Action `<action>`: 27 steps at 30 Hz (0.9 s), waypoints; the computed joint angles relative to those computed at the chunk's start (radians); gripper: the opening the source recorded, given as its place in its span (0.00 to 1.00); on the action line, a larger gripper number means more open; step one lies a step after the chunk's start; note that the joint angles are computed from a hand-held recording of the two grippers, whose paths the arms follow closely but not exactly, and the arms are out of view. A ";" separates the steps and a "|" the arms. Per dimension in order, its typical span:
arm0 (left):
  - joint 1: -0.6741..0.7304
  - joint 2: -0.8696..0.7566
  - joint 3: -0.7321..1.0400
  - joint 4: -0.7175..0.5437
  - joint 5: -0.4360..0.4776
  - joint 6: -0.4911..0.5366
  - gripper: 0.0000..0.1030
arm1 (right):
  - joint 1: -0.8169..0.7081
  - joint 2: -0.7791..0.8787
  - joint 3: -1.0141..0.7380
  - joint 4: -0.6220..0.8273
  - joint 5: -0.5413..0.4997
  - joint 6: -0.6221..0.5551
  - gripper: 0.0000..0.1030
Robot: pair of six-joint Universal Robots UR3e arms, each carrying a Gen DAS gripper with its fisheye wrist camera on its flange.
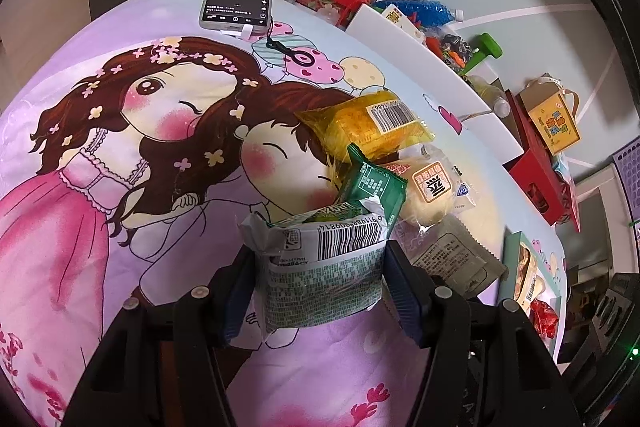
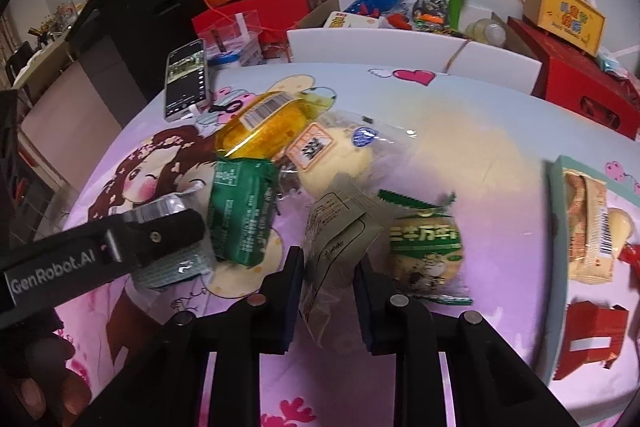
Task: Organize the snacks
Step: 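Grasp the cream paper snack packet with the right tool while the left tool holds the green bag, then carry both packets over the white tray and open both tools to drop them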
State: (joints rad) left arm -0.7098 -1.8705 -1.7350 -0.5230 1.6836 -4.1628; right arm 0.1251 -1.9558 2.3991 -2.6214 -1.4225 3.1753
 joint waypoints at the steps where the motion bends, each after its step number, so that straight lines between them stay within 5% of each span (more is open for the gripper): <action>1: 0.001 -0.002 0.000 0.002 -0.003 0.000 0.62 | 0.003 0.010 0.000 -0.009 0.005 0.002 0.26; 14: 0.002 0.003 -0.005 0.006 -0.001 0.004 0.62 | 0.007 0.010 0.003 -0.020 0.017 0.012 0.20; 27: -0.037 0.002 0.074 -0.074 0.064 0.014 0.62 | -0.167 -0.289 -0.001 0.252 0.135 -0.088 0.19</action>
